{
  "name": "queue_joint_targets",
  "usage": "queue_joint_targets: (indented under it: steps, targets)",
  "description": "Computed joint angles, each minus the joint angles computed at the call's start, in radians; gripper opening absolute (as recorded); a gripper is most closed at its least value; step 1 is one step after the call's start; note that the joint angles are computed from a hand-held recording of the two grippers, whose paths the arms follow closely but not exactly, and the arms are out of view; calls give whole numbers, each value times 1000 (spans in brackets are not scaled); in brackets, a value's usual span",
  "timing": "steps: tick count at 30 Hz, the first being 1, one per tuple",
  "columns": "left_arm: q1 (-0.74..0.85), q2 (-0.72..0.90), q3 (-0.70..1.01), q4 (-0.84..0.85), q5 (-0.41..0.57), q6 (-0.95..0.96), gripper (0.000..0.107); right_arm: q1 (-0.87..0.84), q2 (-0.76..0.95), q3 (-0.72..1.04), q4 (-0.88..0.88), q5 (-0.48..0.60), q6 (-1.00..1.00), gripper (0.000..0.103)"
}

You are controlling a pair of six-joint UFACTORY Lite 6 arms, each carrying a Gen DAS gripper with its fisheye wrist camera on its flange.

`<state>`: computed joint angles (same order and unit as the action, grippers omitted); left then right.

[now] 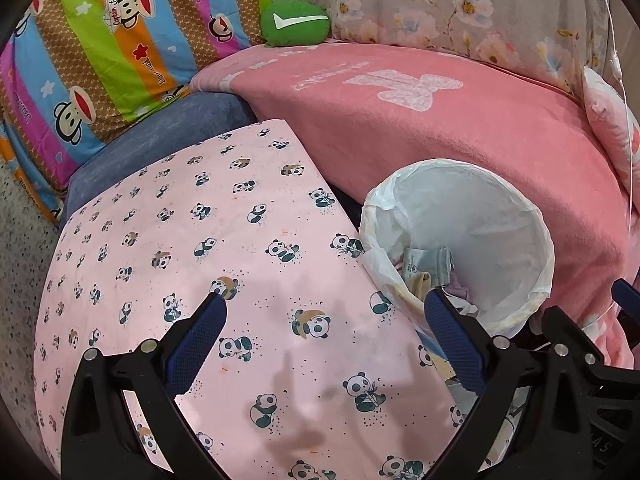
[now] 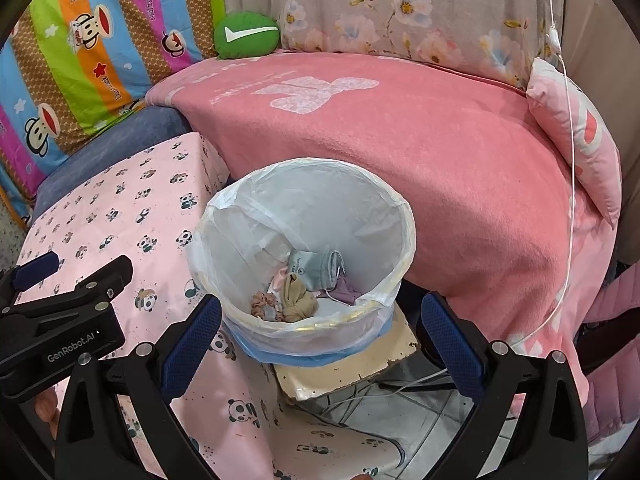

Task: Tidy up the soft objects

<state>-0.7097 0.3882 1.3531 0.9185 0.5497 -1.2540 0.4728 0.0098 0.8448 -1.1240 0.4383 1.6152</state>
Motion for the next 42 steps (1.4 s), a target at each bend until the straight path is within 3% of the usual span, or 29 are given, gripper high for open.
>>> queue_joint_targets:
  steps: [42]
  targets:
    - [9,-8,-28,12,-10,-15,95,3,17,-3,-18,-8,23,99]
